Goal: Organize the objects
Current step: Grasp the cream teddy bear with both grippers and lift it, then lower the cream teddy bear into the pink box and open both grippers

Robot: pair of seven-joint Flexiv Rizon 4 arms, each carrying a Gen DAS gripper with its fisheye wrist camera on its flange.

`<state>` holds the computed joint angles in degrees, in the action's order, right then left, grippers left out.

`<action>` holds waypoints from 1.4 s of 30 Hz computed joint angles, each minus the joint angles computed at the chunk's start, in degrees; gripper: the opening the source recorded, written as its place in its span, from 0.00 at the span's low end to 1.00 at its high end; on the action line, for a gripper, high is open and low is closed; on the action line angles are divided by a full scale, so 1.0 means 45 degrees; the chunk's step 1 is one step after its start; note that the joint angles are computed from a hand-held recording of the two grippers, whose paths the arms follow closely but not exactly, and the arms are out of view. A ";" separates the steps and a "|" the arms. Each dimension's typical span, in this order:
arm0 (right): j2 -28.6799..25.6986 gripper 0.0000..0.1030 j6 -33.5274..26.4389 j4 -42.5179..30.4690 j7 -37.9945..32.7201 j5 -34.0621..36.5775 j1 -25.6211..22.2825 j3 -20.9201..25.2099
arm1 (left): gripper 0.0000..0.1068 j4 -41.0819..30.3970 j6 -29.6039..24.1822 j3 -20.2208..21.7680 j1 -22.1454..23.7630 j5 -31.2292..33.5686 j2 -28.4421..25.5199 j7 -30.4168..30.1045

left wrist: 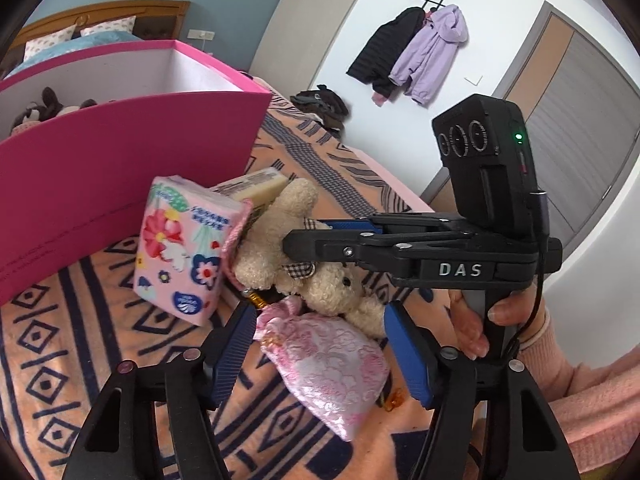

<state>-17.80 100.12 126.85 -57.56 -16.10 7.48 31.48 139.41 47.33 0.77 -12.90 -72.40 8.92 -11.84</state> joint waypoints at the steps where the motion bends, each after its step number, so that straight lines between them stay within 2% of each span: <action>1: 0.0140 0.26 0.0143 0.0120 0.0059 0.0098 0.0080 -0.0091 | 0.63 -0.0022 -0.0119 0.0008 -0.0011 -0.0027 0.0001 0.0029; 4: 0.0517 0.26 0.0599 0.0434 0.0256 0.0118 -0.0033 -0.0084 | 0.63 -0.0114 -0.0581 0.0041 -0.0008 -0.0047 0.0051 0.0024; 6: 0.0662 0.26 0.0936 0.0569 0.0537 -0.0166 -0.0475 0.0258 | 0.62 -0.0188 -0.0737 0.0005 -0.0041 -0.0130 0.0077 0.0082; 9: 0.1063 0.26 0.1423 0.0704 0.0884 -0.0436 -0.0163 -0.0137 | 0.54 -0.0330 -0.0622 -0.0094 -0.0130 -0.0261 0.0125 0.0198; 12: 0.1125 0.26 0.1877 0.0601 0.1316 -0.1104 -0.0362 -0.0129 | 0.38 -0.0494 -0.0548 -0.0094 -0.0183 -0.0332 0.0213 0.0335; 16: 0.0926 0.26 0.2289 0.0181 0.2033 -0.2337 -0.0698 -0.0155 | 0.32 -0.0714 -0.0399 -0.0039 -0.0208 -0.0671 0.0296 0.0504; 23: 0.0161 0.26 0.2846 -0.0904 0.3514 -0.4721 -0.1169 -0.0377 | 0.30 -0.1200 0.0038 0.0046 -0.0063 -0.0968 0.0310 0.0551; 29: -0.0573 0.26 0.3037 -0.2164 0.4947 -0.6787 -0.1526 -0.0561 | 0.30 -0.2297 0.0926 -0.0295 -0.0134 -0.1303 -0.0390 0.0479; 37: -0.1571 0.26 0.2659 -0.4195 0.6557 -0.8613 -0.1312 -0.1096 | 0.30 -0.3335 0.1780 -0.0363 0.0092 -0.1342 -0.1122 0.0460; 42: -0.2775 0.26 0.1644 -0.5473 0.7075 -0.9611 -0.2228 0.0134 | 0.30 -0.4178 0.2298 -0.0540 0.0335 -0.0725 -0.2027 -0.0138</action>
<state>-30.29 107.52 102.22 -25.72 -59.35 -2.55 32.08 120.61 57.67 -1.67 -11.39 -75.66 -0.20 -12.46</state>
